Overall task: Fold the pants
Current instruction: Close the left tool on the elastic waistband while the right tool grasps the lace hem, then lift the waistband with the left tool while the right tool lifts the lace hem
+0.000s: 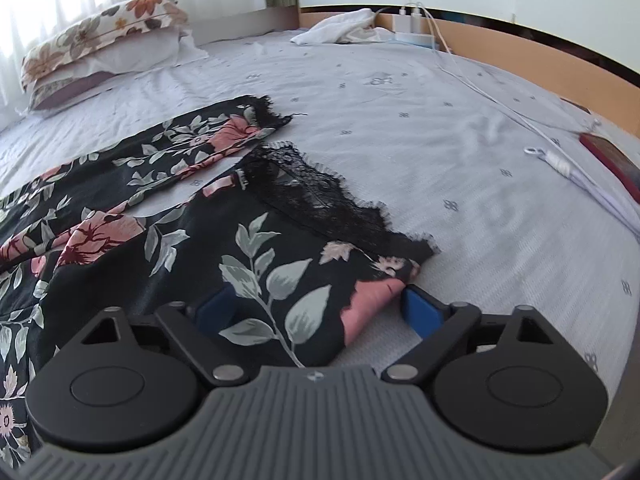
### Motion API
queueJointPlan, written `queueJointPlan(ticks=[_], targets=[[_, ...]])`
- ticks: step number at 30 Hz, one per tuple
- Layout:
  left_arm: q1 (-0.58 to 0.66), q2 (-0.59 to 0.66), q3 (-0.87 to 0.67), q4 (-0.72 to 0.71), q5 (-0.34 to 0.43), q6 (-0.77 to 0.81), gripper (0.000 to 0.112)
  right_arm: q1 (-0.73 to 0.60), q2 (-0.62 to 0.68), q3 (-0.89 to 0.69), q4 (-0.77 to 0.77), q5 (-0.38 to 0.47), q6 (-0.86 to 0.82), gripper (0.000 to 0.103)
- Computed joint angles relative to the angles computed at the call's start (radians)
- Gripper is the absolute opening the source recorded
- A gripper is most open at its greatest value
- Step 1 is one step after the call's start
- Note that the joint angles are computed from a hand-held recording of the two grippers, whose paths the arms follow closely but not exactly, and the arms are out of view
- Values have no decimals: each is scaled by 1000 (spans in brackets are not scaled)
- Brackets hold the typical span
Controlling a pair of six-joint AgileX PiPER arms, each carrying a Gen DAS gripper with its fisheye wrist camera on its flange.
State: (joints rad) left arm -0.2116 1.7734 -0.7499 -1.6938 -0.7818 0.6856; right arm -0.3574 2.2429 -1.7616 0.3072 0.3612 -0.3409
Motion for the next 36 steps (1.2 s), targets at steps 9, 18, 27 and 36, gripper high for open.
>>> queueJointPlan(ticks=[9, 18, 27, 36], targets=[[28, -5, -15, 12, 10, -8, 7, 21, -1, -10, -116, -25, 102, 12], [2, -68, 12, 11, -76, 15, 2, -5, -46, 24, -47, -54, 61, 4], [-4, -120, 45, -5, -94, 16, 2, -38, -66, 45, -11, -43, 66, 3], [-1, -156, 80, -13, -87, -1, 2, -61, -92, 94, 14, -70, 55, 4]])
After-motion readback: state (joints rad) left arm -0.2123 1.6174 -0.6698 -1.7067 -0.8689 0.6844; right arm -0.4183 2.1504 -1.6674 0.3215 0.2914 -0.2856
